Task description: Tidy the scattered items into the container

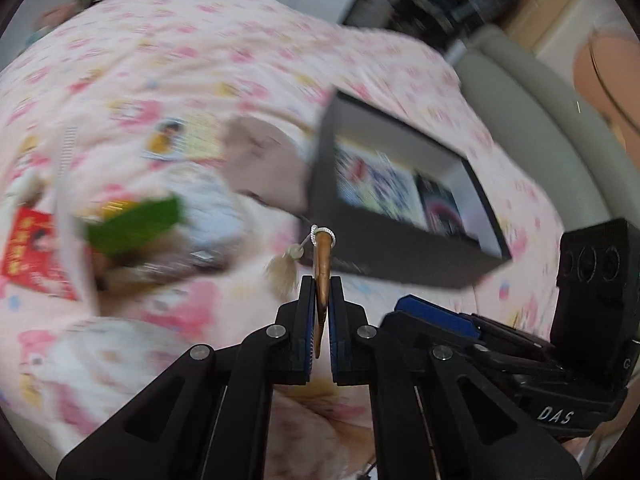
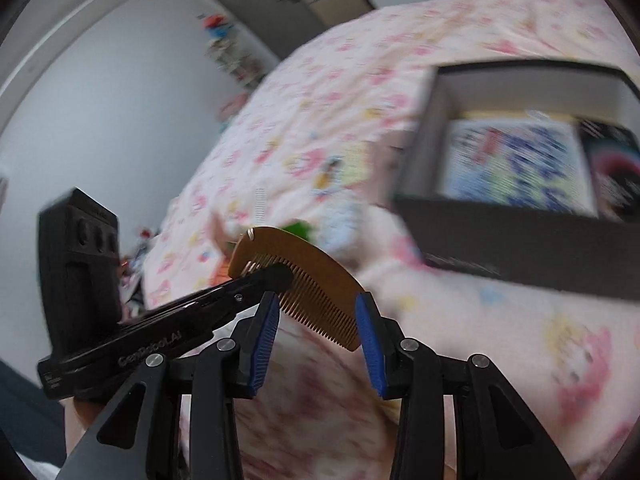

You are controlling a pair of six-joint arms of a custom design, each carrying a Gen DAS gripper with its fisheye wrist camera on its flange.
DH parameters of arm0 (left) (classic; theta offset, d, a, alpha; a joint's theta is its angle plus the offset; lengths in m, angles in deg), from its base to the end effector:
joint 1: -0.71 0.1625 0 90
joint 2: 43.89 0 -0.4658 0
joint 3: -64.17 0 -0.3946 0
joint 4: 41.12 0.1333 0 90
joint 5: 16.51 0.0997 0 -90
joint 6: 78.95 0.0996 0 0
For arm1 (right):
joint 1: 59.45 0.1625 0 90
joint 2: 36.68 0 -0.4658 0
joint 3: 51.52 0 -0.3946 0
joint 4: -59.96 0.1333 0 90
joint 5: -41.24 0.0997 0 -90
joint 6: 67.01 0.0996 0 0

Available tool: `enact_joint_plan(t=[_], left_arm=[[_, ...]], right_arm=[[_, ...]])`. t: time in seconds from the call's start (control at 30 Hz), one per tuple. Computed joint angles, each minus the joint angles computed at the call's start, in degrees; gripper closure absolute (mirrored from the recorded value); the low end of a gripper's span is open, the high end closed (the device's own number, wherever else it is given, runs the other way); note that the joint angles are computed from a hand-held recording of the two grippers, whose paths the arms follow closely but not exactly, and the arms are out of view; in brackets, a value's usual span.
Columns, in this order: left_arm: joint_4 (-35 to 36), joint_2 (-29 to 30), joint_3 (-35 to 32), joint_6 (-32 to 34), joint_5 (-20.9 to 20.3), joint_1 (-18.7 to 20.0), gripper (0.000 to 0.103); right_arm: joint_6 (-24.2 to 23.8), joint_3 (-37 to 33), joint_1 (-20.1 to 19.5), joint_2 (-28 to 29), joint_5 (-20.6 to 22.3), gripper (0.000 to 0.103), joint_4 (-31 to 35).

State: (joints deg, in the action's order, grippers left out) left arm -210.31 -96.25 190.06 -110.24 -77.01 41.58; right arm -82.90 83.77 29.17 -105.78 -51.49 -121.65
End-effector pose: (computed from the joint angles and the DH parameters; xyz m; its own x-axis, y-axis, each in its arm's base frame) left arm -0.2619 -0.4677 0.0765 -0.9089 0.1971 -0.3675 0.3282 0.8818 -0.3388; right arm 0.1175 -0.4612 0.1896 -0.9659 -0.2044 0.1589 -0.2523 0.8806 -0.4011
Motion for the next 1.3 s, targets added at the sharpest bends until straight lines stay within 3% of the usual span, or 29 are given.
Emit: enact_joint_plan(t=[0.07, 0.17, 0.37, 0.6, 0.8, 1.07, 1.17, 1.3], left_arm=[[1.5, 4.2, -2.3, 1.2, -0.7, -1.0, 0.099], [3.2, 10.0, -5.2, 3.7, 2.9, -3.4, 0.099], [2.3, 14.9, -9.6, 9.0, -5.6, -2.4, 0.090], [-1.5, 14.5, -7.8, 11.8, -12.4, -0.8, 0.087], [-1.2, 15.3, -7.6, 12.7, -15.4, -0.5, 0.082], [0.0, 14.9, -6.4, 8.5, -14.5, 0.0, 0.082], [5.1, 13.2, -6.2, 3.4, -12.8, 0.0, 0.078], [7.0, 12.3, -5.3, -1.4, -17.2, 1.8, 0.077]], right_arm=[[-0.1, 1.6, -2.1, -1.1, -1.6, 0.067, -1.7], [-0.2, 4.0, -6.1, -3.4, -2.6, 0.067, -4.0], [-0.4, 6.8, -11.6, -8.4, -2.7, 0.067, -6.6], [-0.5, 6.8, -14.4, -9.1, -1.8, 0.067, -7.9], [-0.8, 6.8, -16.8, -9.5, 4.5, 0.067, -6.1], [2.3, 7.4, -17.8, -6.4, -2.0, 0.067, -5.9], [2.5, 8.4, -17.6, -6.0, -4.2, 0.067, -9.1], [1.6, 7.6, -16.5, -2.9, -8.7, 0.066, -14.9]])
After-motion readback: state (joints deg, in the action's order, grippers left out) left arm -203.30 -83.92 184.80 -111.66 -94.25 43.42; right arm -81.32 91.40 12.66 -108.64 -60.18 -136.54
